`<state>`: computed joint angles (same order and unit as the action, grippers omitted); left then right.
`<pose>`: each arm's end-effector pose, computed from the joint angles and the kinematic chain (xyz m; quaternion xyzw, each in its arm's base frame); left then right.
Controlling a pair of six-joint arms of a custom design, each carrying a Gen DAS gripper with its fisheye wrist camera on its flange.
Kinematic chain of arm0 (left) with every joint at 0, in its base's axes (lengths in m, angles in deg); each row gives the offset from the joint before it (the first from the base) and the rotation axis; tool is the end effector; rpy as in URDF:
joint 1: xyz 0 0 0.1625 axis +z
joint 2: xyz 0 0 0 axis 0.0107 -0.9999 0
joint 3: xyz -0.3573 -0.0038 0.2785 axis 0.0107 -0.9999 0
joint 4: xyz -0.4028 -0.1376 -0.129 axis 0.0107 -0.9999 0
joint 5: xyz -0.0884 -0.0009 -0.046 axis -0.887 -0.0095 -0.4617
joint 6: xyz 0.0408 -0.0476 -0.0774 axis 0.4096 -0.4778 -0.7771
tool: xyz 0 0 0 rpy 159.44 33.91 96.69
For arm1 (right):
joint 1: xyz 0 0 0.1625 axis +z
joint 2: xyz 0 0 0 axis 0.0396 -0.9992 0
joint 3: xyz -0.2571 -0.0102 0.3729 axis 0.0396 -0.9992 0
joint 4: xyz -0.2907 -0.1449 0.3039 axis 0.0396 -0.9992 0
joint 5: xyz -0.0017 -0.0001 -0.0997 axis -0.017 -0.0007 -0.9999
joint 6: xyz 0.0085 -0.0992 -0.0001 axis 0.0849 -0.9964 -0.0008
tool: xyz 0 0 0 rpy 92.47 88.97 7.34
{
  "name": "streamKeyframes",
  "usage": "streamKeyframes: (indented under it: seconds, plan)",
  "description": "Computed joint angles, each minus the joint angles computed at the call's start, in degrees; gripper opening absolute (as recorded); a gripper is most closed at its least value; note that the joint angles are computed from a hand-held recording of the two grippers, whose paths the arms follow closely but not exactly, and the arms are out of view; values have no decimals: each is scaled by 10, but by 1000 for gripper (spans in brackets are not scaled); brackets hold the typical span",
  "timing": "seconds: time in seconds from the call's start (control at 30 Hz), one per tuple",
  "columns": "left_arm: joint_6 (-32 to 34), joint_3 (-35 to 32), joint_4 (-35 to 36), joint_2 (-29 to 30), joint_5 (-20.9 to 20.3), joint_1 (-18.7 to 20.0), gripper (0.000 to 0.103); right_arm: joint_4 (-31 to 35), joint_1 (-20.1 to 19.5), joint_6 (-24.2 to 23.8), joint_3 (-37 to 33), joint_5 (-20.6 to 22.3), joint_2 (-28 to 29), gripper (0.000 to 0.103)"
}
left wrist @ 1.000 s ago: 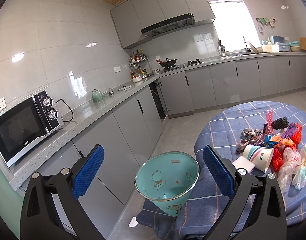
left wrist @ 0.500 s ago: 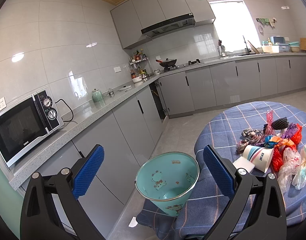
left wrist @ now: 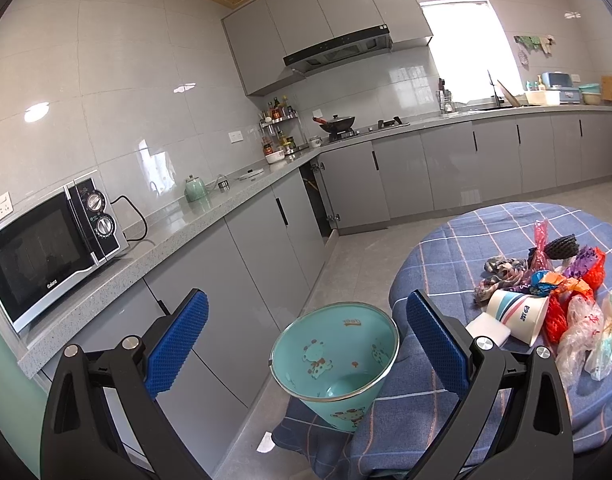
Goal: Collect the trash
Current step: 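Grasp the white sponge with the left gripper and lift it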
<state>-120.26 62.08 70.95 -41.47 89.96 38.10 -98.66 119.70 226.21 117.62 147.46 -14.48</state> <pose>-0.1819 -0.4284 0.2344 0.3507 0.7028 -0.4770 0.3944 0.2747 -0.3421 0.1273 0.1355 -0.7066 0.5772 0.3863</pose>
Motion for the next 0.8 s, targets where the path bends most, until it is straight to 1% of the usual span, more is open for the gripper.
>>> streamKeyframes:
  seconds: [0.1, 0.17, 0.23, 0.27, 0.33, 0.43, 0.47, 0.57, 0.7, 0.8]
  plan:
    - [-1, -7, 3, 13, 8, 8, 97, -29, -17, -20, 14, 3, -12, 99]
    - [-8, -15, 9, 30, 14, 16, 97, -34, -37, -23, 24, 5, -24, 98]
    - [-8, -21, 9, 52, 22, 24, 97, -51, -57, -40, 36, 10, -33, 98]
    - [-12, -25, 13, 62, 26, 27, 97, -52, -68, -42, 41, 10, -39, 98]
    - [-26, -36, 24, 90, 40, 35, 97, -54, -94, -37, 51, 13, -51, 98]
    - [-33, -51, 28, 126, 56, 46, 97, -75, -125, -39, 65, 16, -53, 98]
    - [-39, -61, 31, 145, 63, 52, 97, -74, -135, -33, 67, 14, -52, 98]
    - [-52, -78, 41, 180, 80, 64, 97, -53, -155, -16, 61, 11, -44, 98]
    - [-69, -95, 56, 218, 98, 78, 97, -72, -180, -16, 71, -9, -38, 98]
    - [-81, -106, 74, 241, 118, 86, 97, -65, -195, 5, 74, -22, -43, 98]
